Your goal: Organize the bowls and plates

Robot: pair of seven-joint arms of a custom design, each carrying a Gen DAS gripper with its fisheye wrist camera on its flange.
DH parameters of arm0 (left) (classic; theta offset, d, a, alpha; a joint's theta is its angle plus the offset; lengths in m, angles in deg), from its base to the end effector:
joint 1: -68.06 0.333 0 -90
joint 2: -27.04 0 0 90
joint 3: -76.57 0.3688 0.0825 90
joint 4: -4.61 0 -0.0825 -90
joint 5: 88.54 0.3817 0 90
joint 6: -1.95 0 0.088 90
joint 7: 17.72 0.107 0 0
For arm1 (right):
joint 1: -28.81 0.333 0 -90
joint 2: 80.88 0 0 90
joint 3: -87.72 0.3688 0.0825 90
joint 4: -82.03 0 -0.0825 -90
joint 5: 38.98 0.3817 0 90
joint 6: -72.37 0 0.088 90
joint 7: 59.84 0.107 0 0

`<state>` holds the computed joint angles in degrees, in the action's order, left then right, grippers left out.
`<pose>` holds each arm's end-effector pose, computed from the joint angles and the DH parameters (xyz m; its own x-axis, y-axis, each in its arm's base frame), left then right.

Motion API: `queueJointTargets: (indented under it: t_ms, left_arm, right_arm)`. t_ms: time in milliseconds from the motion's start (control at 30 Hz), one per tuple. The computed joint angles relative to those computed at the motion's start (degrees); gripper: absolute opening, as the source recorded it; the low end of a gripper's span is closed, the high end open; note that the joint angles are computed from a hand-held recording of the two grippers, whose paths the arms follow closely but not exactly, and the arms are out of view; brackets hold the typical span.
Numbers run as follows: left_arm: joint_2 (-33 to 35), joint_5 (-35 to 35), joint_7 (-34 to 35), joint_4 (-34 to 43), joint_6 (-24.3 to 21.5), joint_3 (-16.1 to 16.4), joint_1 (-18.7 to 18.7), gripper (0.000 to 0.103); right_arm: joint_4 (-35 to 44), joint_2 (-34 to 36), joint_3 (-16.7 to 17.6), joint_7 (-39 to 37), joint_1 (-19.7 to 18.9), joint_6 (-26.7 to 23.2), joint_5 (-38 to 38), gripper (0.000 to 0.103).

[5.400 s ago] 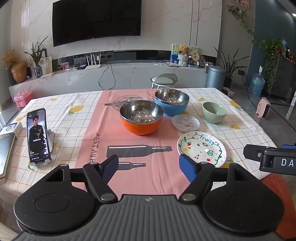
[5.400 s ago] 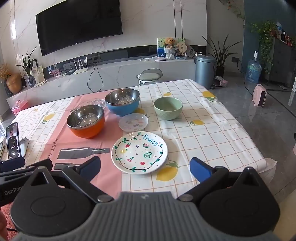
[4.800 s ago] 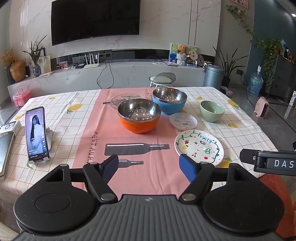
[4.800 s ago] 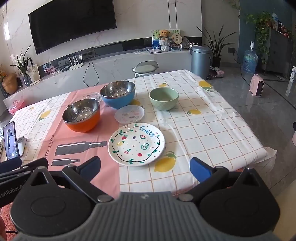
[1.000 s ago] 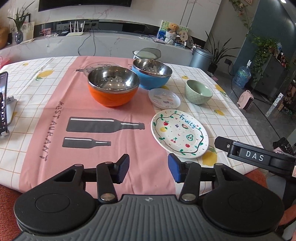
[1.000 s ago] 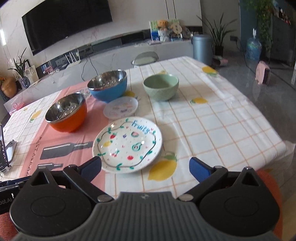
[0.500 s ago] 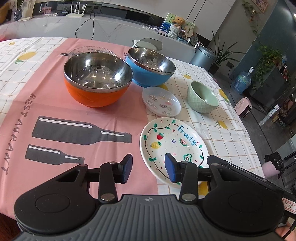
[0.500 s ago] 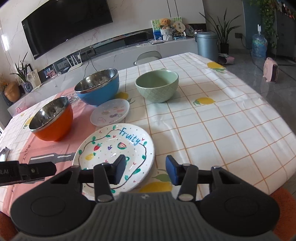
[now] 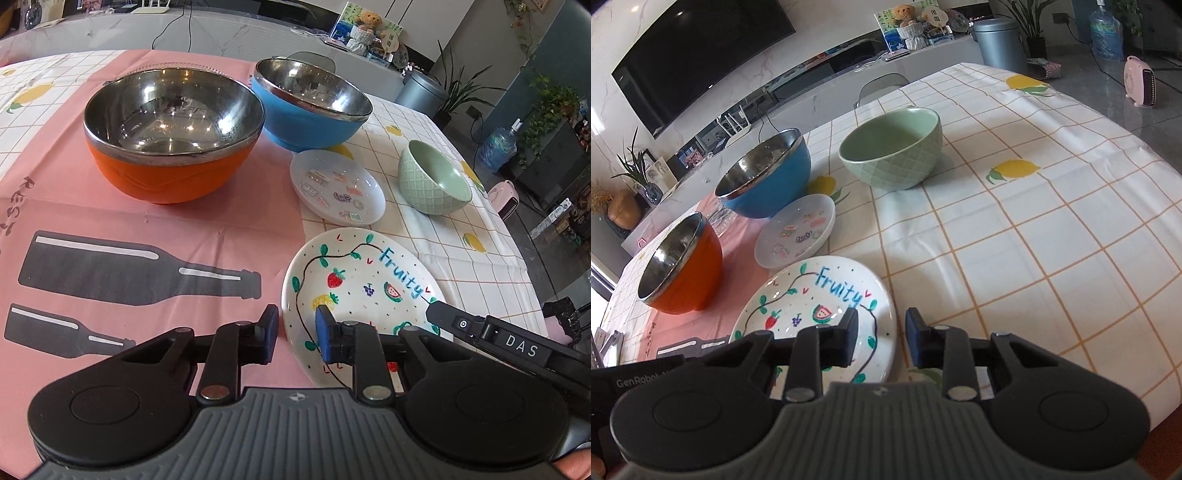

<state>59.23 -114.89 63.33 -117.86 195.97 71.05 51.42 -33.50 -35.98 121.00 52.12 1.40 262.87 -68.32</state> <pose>0.6033 -0.1864 0.2585 0.1757 -0.9302 0.3222 -0.7838 -0.3302 -0.5259 0.6585 0.0677 0.2385 0.1107 -0.9148 -0.3885 -0.8130 0.1415 -0.5649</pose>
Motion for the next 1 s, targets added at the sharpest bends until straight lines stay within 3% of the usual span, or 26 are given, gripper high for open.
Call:
queueJointTargets:
  t_ms: [33,133,300,500,633,1000]
  left_arm:
    - [0.0,0.3,0.1,-0.1,0.2,-0.5,0.5,0.021]
    - [0.1,0.4,0.0,-0.1,0.4,-0.6,0.5,0.017]
    - [-0.8,0.4,-0.5,-1.7,1.7,-1.7,1.8,0.011]
    - [-3.7,0.1,-1.8,-6.7,5.6,-3.3,4.2,0.011]
    - [-5.7,-2.0,-2.4,-9.6,6.6,-2.1,3.7,0.011]
    - [-9.2,-3.0,-6.8,-17.0,10.8,-2.8,7.9,0.011]
  right_arm:
    - [0.2,0.5,1.1,-0.1,-0.9,-0.6,-0.2,0.022]
    - [-0.1,-0.7,-1.3,0.5,1.3,0.0,1.2,0.013]
    - [0.0,-1.5,-1.2,1.5,1.6,-2.1,2.7,0.011]
    - [-1.9,-2.7,1.2,-0.9,0.6,-3.2,4.4,0.010]
    - [-3.0,-2.8,4.2,-2.4,-0.6,-4.5,5.3,0.010]
    - [-4.2,-3.7,7.6,-7.6,2.2,-6.3,8.2,0.010]
